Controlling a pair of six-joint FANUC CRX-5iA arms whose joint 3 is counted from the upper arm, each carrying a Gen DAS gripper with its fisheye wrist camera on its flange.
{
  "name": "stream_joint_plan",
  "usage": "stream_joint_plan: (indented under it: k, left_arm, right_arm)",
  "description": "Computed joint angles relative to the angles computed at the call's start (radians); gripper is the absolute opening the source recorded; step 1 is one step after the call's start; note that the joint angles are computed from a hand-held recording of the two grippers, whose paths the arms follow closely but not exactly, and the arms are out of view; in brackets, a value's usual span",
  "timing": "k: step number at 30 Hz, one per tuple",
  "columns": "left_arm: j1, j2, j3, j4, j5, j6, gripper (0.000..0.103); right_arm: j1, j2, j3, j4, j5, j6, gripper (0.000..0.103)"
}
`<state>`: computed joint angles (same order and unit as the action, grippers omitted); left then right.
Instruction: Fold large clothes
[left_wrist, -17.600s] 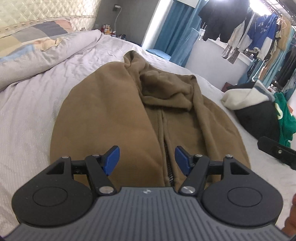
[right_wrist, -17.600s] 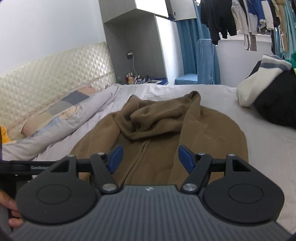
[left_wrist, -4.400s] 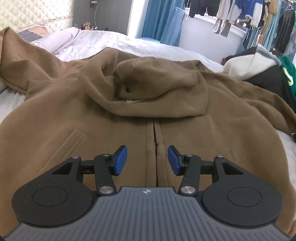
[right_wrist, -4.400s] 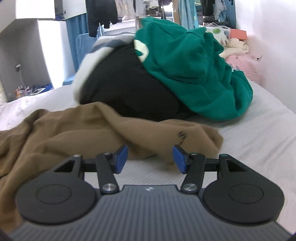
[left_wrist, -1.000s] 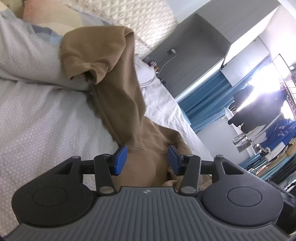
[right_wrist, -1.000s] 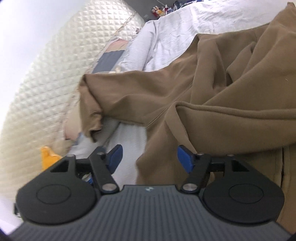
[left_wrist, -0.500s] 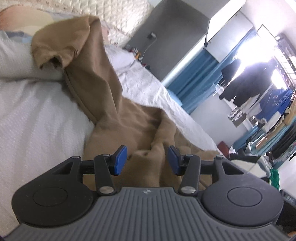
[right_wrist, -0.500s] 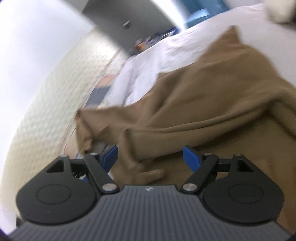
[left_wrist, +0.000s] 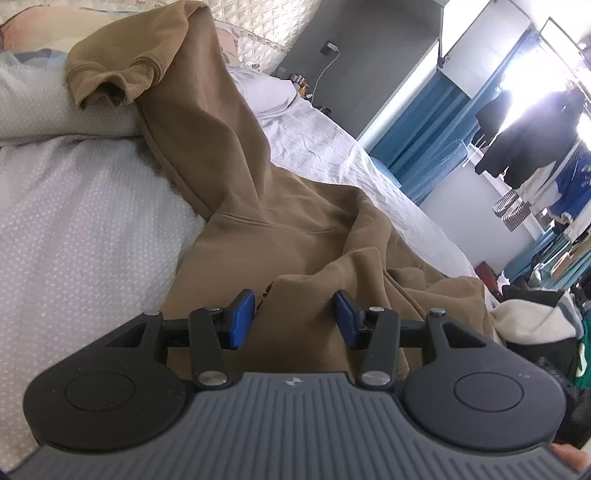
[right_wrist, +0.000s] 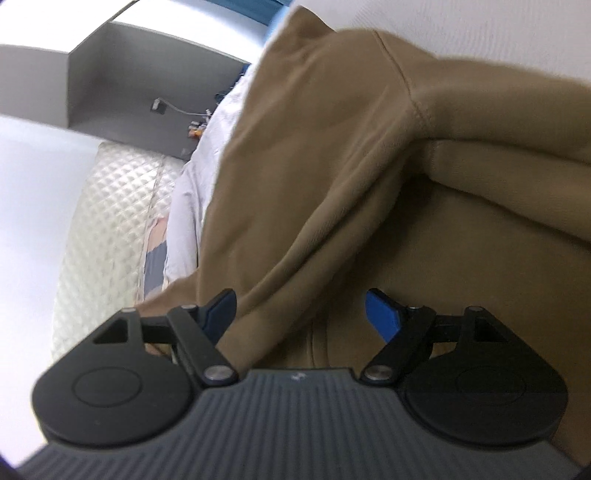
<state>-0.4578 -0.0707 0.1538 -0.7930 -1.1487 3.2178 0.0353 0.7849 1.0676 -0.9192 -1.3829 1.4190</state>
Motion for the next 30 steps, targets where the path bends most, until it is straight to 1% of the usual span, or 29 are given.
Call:
stream_joint_plan:
  k: [1,3,4,5,6,8,9,12,15,17,19,20,21,22,24,25,28,30]
  left_arm:
    - [0.002,-0.004,-0.004,0.001,0.004,0.002,0.054]
    - [0.003,-0.006,-0.009,-0.004,0.012,0.010,0.054]
    - [0.003,-0.007,-0.010,-0.007,0.015,0.014,0.054]
    - [0.003,-0.009,-0.012,-0.007,0.019,0.017,0.054]
    - [0.006,-0.011,-0.014,-0.006,0.026,0.017,0.054]
    - [0.009,-0.025,-0.027,-0.007,0.047,0.024,0.054]
    - [0.011,-0.037,-0.038,-0.006,0.063,0.035,0.054]
    - [0.003,-0.082,-0.083,-0.031,0.122,0.096,0.054]
    - [-0.042,-0.107,-0.092,-0.110,0.110,0.161,0.054]
    - [-0.056,-0.132,-0.115,-0.144,0.141,0.195,0.054]
    - [-0.044,-0.144,-0.131,-0.128,0.186,0.199,0.054]
    - [-0.029,-0.147,-0.138,-0.102,0.215,0.184,0.054]
    - [-0.001,-0.143,-0.142,-0.049,0.250,0.141,0.054]
    - [0.020,-0.133,-0.138,0.004,0.265,0.089,0.054]
    - [0.050,-0.099,-0.116,0.096,0.278,-0.034,0.054]
    - [0.059,-0.086,-0.112,0.129,0.290,-0.075,0.054]
    - [0.085,-0.051,-0.105,0.239,0.346,-0.199,0.054]
    - [0.079,-0.017,-0.078,0.277,0.337,-0.281,0.054]
  right_arm:
    - [0.008,0.006,0.004,0.012,0.017,0.006,0.077]
    - [0.016,0.015,0.009,0.019,0.042,0.013,0.068]
    - [0.016,0.019,0.014,0.018,0.048,0.008,0.066]
    - [0.016,0.027,0.025,0.018,0.049,0.004,0.056]
    - [0.017,0.032,0.036,0.026,0.046,0.002,0.040]
    - [0.020,0.032,0.049,0.044,0.044,0.008,0.022]
    - [0.016,0.026,0.051,0.039,0.045,0.023,0.019]
    - [-0.005,-0.019,0.019,0.026,0.070,0.090,0.016]
    - [-0.024,-0.087,-0.055,0.039,0.138,0.149,0.014]
    - [-0.029,-0.130,-0.109,0.094,0.197,0.166,0.014]
    - [-0.018,-0.145,-0.135,0.208,0.223,0.140,0.014]
    - [-0.011,-0.152,-0.155,0.260,0.238,0.114,0.014]
    - [-0.005,-0.151,-0.167,0.309,0.247,0.083,0.014]
    - [0.000,-0.147,-0.172,0.348,0.244,0.054,0.015]
    - [-0.006,-0.132,-0.162,0.371,0.205,0.017,0.016]
    - [-0.002,-0.135,-0.168,0.375,0.204,0.005,0.016]
    - [0.007,-0.141,-0.157,0.385,0.188,0.013,0.020]
    - [-0.004,-0.172,-0.190,0.395,0.179,0.051,0.023]
